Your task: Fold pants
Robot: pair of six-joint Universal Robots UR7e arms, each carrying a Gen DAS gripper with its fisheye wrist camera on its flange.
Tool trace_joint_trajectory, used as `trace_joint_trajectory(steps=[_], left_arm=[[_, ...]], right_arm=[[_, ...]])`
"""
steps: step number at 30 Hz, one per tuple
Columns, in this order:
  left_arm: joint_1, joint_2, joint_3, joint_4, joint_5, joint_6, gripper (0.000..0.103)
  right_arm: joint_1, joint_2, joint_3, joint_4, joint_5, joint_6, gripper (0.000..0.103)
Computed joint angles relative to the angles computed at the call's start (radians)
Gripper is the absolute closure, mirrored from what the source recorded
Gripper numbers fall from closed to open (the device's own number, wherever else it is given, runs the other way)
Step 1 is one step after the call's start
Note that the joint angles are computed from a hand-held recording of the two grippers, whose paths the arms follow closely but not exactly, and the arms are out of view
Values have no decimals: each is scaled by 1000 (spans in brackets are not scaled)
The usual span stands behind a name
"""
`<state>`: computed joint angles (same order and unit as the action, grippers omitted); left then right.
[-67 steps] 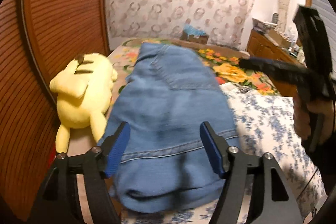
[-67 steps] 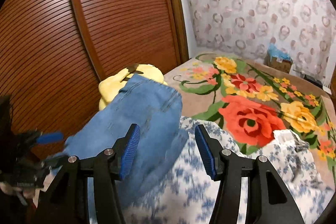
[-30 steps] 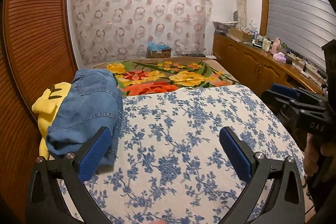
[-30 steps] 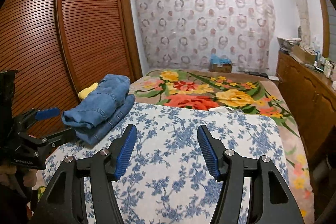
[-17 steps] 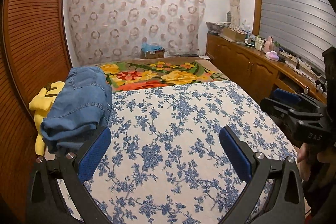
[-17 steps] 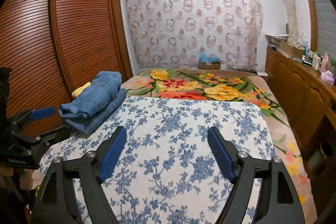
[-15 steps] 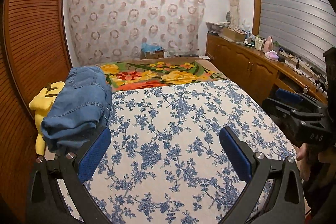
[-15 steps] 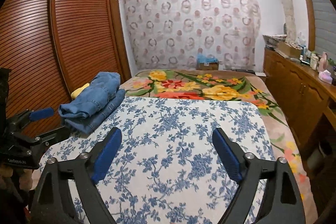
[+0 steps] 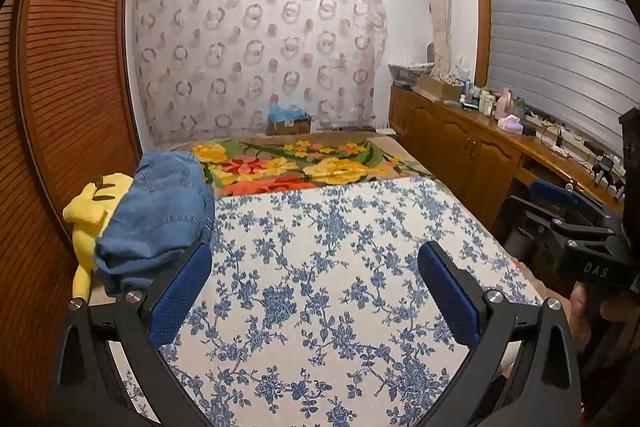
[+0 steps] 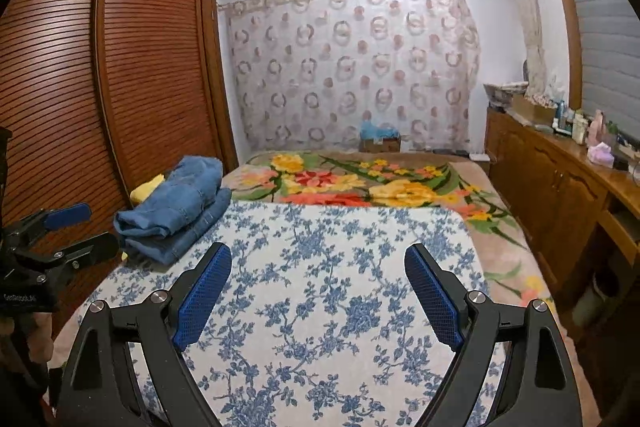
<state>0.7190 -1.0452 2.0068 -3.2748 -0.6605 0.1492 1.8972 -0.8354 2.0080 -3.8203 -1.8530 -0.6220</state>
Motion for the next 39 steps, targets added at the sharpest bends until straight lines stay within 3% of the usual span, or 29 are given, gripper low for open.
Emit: trace_joint_trajectory(steps=[12,39], left_arm=[[-37,-43,26,-49,28,36,0],[-42,-68,45,-61,69,20,0]], right_arm=[[11,-19,74,-122,30,-16,13],[-6,-10,71,-126,50,-34,13]])
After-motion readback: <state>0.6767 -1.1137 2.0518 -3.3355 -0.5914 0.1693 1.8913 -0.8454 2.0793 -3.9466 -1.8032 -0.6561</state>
